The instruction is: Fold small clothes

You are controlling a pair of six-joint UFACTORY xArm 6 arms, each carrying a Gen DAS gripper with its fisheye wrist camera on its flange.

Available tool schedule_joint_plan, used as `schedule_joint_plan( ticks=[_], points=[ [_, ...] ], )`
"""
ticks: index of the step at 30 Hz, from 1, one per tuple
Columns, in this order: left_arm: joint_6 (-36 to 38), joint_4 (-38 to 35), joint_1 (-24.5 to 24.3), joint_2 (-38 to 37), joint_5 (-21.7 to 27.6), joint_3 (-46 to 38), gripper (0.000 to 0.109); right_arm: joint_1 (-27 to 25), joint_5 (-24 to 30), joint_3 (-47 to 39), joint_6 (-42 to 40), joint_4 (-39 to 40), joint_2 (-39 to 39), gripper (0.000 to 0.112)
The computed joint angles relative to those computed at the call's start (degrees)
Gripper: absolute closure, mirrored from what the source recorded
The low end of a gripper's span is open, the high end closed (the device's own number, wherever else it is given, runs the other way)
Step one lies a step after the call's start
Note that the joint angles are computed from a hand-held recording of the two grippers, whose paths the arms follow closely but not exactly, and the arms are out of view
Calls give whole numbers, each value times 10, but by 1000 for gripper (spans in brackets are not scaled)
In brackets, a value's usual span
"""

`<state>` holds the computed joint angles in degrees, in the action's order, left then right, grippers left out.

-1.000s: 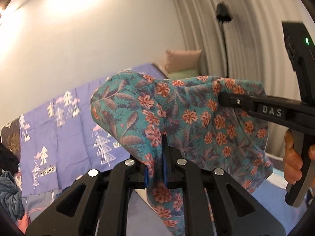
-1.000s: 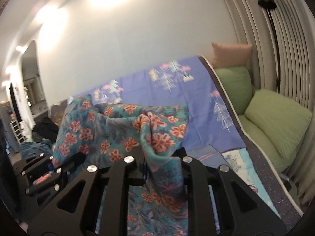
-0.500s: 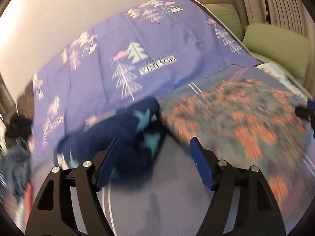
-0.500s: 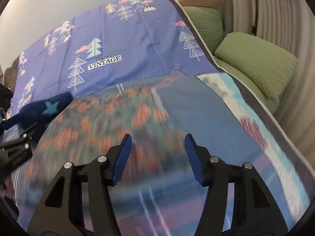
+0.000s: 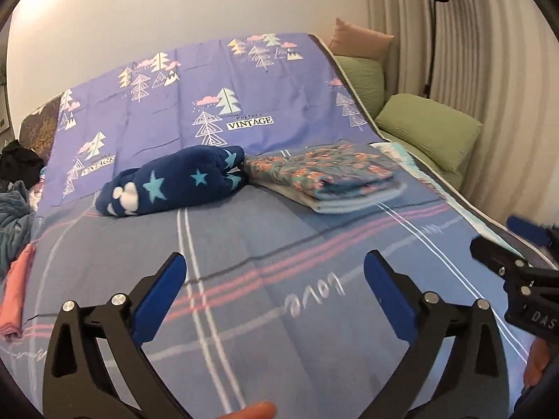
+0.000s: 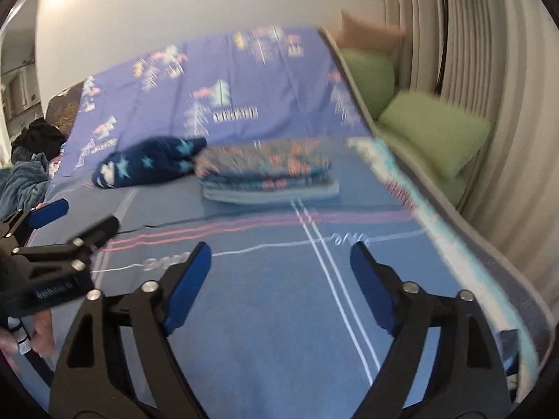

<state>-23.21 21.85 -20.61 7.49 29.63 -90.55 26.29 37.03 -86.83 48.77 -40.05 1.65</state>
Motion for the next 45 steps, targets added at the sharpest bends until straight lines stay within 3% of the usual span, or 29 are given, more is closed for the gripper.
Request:
schedule_joint_plan(
  ticks=[4, 11, 17, 29, 45],
  points=[
    [-72, 86, -10, -96, -6, 87, 7, 47, 32, 39, 71, -91, -66, 17],
    [-121, 96, -31, -237, -7, 205, 7, 109, 92, 74, 94, -88, -140, 16],
    [-172, 144, -49, -320, 23, 267, 7, 154, 139, 94, 115, -103, -175, 16],
    [-212, 179, -58, -387, 53, 308, 7, 210, 196, 109, 153, -147, -207, 16],
    [-217, 192, -87, -400, 70, 315, 7, 218, 209, 136, 173, -151, -239, 16]
  ],
)
